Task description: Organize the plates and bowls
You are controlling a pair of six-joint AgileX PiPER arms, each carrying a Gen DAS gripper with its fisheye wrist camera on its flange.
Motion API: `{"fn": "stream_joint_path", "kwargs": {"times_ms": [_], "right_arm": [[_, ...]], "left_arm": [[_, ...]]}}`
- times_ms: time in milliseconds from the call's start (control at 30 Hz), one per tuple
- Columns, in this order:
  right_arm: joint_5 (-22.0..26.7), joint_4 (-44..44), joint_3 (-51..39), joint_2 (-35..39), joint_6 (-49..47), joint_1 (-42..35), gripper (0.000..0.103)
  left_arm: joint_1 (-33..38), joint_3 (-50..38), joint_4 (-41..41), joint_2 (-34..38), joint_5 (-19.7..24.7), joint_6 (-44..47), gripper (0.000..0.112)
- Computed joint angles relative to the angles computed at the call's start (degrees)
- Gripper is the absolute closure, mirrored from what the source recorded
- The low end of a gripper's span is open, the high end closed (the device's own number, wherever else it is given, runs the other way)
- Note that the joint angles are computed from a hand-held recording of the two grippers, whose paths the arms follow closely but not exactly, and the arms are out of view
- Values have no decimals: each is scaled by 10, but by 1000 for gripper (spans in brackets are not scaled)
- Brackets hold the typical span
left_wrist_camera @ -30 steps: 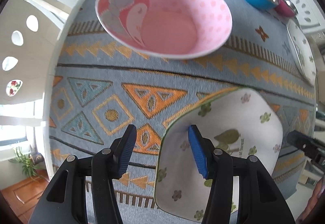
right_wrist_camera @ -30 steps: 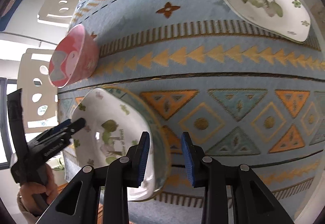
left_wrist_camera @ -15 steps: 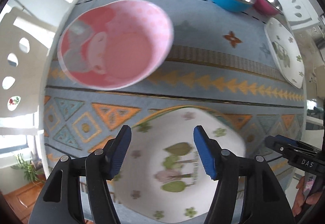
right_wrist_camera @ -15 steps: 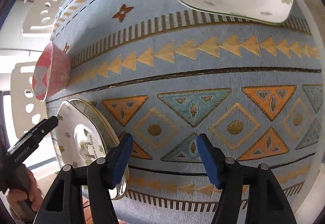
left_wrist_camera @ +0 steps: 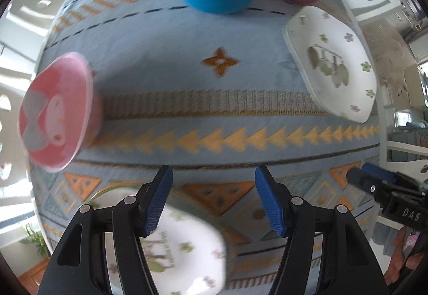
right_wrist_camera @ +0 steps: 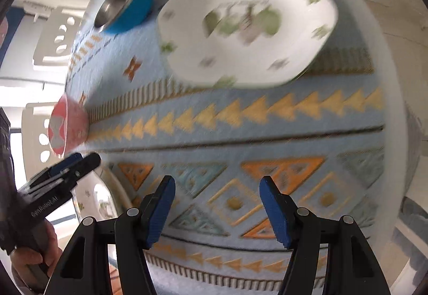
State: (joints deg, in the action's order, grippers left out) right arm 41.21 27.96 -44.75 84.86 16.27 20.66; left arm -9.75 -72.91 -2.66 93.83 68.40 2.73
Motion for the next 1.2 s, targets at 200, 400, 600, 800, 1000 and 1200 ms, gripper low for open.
{"fn": "stream_joint_path", "kwargs": {"times_ms": [200,400,600,800,1000,1200], "right_arm": [[35,-33,-37,10,-57,-105,39],[54,-77,-97,62,-95,-177,39],[56,-148,-159,141,-74,-186,39],[38,-98,-168,181,-130,-213,33],[33,-95,-198,201,-154,-209,27],[37,-132,-236,223,-143,-181,25]], "left_arm": [[-77,-82,1,58,5,-58,50],[-122,-161,-3,126,3,-98,48],[-144,-220,-18,199,4,-117,48],[-161,-239,-6,241,-17,-118,48],[-145,-265,-22,270,-35,-141,44],[-137,-309,-20,298,-33,-144,44]]}}
